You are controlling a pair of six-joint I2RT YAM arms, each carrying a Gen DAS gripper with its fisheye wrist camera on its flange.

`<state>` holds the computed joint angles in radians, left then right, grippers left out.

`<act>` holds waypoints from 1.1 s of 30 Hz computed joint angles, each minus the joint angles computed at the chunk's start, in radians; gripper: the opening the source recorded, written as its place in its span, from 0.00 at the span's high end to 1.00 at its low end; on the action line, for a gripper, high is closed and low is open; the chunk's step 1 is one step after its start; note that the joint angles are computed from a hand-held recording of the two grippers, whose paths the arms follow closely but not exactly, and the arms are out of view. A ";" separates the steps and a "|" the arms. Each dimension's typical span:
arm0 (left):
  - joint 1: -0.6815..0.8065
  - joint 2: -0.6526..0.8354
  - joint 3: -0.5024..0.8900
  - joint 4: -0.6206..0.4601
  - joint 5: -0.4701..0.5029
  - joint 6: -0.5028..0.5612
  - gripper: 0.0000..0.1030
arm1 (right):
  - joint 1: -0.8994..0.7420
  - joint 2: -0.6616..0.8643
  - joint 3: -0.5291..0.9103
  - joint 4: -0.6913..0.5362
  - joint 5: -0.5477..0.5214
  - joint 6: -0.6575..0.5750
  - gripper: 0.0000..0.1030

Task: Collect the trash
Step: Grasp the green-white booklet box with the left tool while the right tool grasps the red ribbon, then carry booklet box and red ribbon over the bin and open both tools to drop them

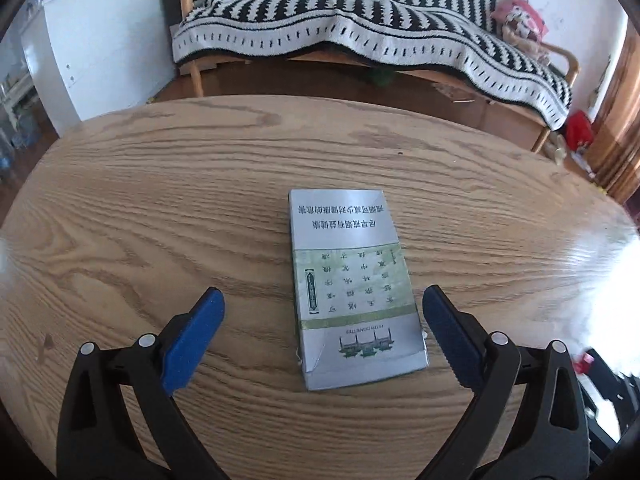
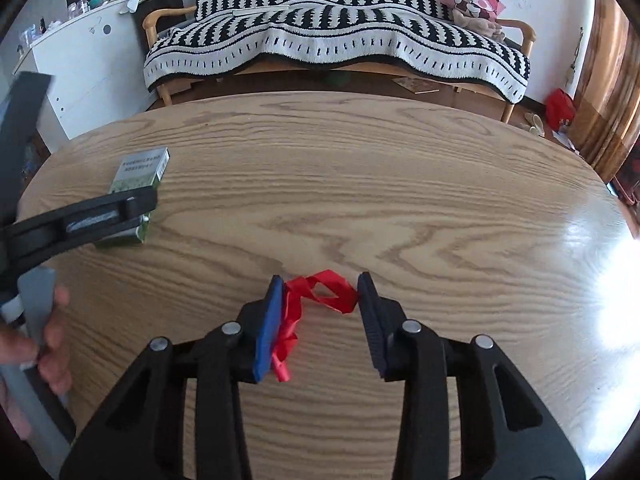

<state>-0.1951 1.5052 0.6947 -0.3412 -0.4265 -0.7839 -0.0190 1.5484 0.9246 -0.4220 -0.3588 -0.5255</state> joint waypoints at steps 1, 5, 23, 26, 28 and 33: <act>-0.008 0.021 0.019 -0.019 -0.012 0.001 0.06 | -0.015 -0.006 -0.001 -0.007 -0.006 -0.013 0.63; -0.022 0.022 0.020 -0.034 -0.022 -0.013 0.07 | -0.111 -0.046 0.002 -0.063 -0.051 -0.083 0.63; -0.495 -0.074 0.207 -0.332 -0.146 -0.221 0.47 | -0.868 0.035 0.329 -0.580 -0.353 -0.602 0.63; -0.632 0.007 0.331 -0.362 -0.178 -0.256 0.47 | -1.026 0.169 0.492 -0.656 -0.378 -0.661 0.63; -0.722 0.089 0.439 -0.364 -0.186 -0.257 0.47 | -1.115 0.252 0.590 -0.653 -0.388 -0.670 0.63; -0.914 0.359 0.778 -0.359 -0.198 -0.187 0.47 | -1.272 0.490 0.879 -0.631 -0.377 -0.624 0.63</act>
